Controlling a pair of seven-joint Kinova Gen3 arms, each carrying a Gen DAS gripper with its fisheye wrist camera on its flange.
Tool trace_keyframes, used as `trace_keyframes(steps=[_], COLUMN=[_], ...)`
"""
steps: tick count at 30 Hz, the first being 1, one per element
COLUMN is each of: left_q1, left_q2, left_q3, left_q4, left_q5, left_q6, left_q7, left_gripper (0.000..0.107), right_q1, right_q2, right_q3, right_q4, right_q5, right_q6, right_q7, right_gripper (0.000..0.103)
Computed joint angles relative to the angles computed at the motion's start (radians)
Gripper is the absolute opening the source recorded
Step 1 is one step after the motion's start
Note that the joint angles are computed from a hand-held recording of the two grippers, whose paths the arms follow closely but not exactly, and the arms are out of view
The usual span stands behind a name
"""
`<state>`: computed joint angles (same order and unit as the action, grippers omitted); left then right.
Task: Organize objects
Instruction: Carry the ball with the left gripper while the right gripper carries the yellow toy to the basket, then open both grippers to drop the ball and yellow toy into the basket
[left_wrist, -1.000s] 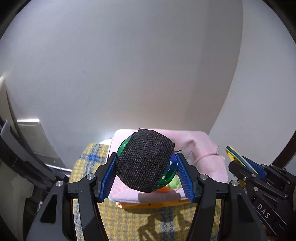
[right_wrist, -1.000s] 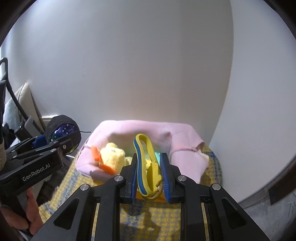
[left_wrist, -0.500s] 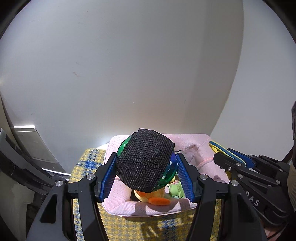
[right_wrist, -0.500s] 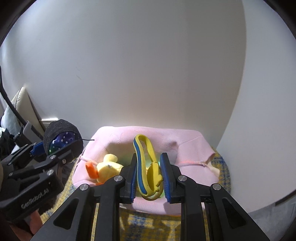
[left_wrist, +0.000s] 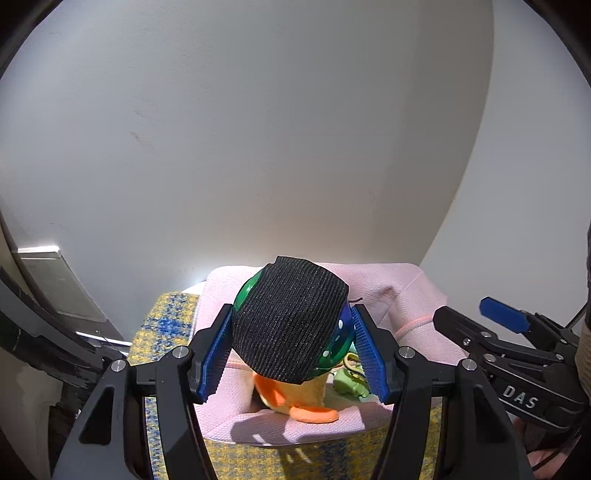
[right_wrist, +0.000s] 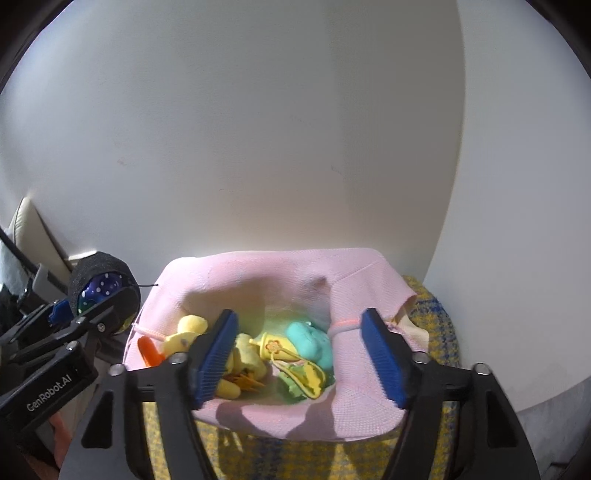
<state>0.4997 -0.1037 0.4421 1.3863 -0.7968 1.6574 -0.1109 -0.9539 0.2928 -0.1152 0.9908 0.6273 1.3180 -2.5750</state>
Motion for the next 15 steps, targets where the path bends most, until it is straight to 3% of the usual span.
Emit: trace_keyframes(steps=[8, 10, 11, 15], left_q1=[-0.005, 0.002, 0.013, 0.07], left_q2=[0.01, 0.026, 0.038, 0.066], left_q3=[-0.021, -0.014, -0.004, -0.006], left_q4=[0.001, -0.014, -0.022, -0.039], left_q5=[0.022, 0.012, -0.009, -0.058], left_q6=[-0.061, -0.04, -0.016, 0.041], left_q7=[-0.03, -0.037, -0.028, -0.016], left_gripper=[0.063, 0.073, 0.086, 0.09], right_q1=[0.005, 0.01, 0.01, 0.012], right_q2=[-0.021, -0.029, -0.031, -0.033], right_q3=[0.0, -0.004, -0.006, -0.014], right_q4=[0.012, 0.023, 0.025, 0.028], right_q5=[0.02, 0.021, 0.023, 0.028], right_q6=[0.016, 0.014, 0.015, 0.017], right_q7=[-0.02, -0.029, -0.032, -0.037], right_gripper=[0.078, 0.078, 0.078, 0.078])
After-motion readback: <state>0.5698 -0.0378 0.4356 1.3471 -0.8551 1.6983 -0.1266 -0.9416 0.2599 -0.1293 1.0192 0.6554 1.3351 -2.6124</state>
